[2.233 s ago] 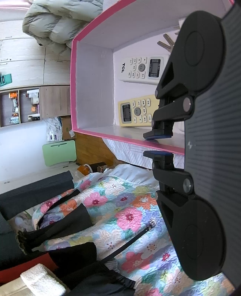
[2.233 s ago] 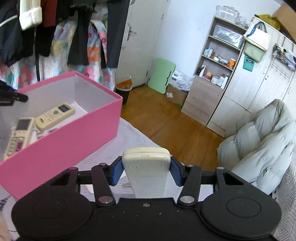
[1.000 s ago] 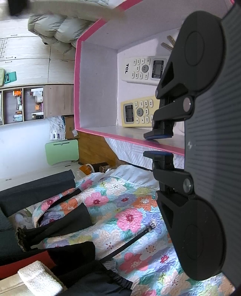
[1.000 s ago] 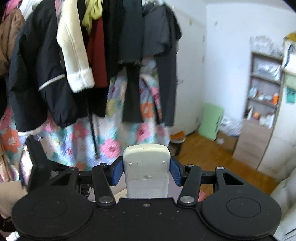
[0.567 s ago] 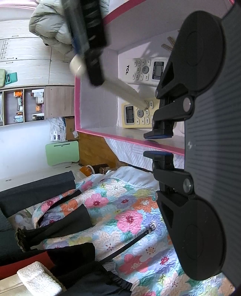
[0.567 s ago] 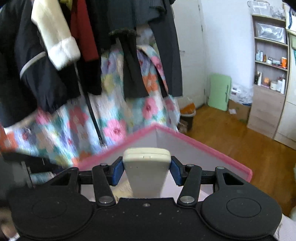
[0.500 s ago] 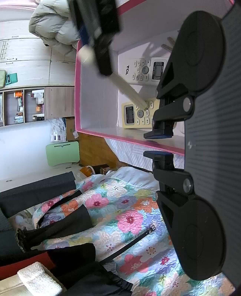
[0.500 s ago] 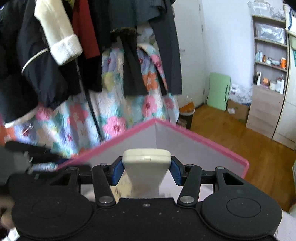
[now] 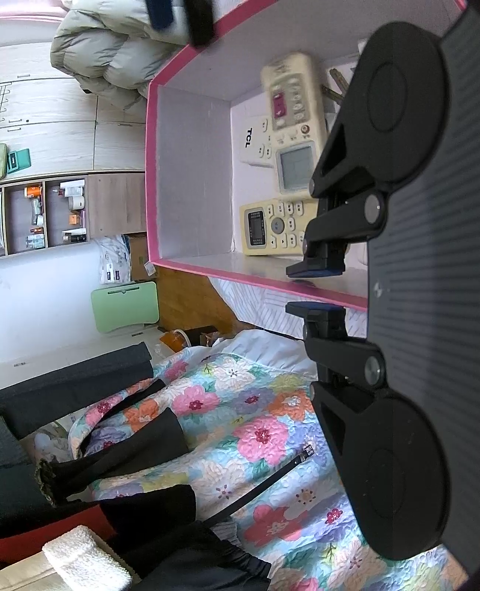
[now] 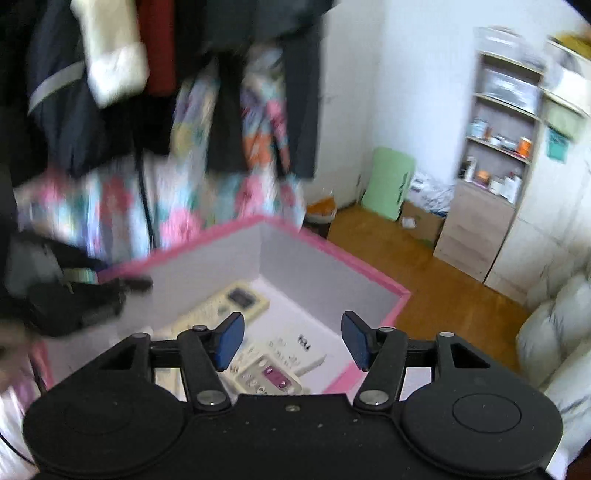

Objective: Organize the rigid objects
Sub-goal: 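Move the right gripper back over the bedspread to the white block, then grasp the flat white block with the right gripper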

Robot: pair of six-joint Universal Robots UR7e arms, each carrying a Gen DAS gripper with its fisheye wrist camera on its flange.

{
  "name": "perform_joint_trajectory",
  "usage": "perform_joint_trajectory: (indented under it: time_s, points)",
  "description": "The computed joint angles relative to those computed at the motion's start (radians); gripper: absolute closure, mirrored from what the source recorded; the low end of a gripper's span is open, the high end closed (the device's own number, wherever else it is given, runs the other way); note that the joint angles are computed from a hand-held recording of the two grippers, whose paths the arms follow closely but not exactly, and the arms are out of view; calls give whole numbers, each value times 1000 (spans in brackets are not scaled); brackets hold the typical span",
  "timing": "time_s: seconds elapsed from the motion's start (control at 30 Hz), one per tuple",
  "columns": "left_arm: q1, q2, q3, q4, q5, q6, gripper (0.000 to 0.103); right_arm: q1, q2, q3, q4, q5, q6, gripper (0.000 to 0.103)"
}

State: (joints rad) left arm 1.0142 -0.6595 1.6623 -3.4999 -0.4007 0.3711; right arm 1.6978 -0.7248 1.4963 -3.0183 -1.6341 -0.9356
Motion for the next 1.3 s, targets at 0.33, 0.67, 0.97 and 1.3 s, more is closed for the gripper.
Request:
perform_joint_trajectory:
  time_s: [0.33, 0.67, 0.97, 1.3]
  points:
    - [0, -4, 3, 1, 2, 0, 91, -88, -110, 96, 16, -138, 124, 27]
    - [-2, -6, 1, 9, 11, 10, 91, -129, -62, 153, -50, -162, 198, 29]
    - [-2, -7, 1, 13, 10, 9, 91, -129, 59, 87, -173, -156, 170, 31]
    - [-1, -7, -2, 16, 11, 4, 91, -131, -14, 132, -98, -213, 154, 57]
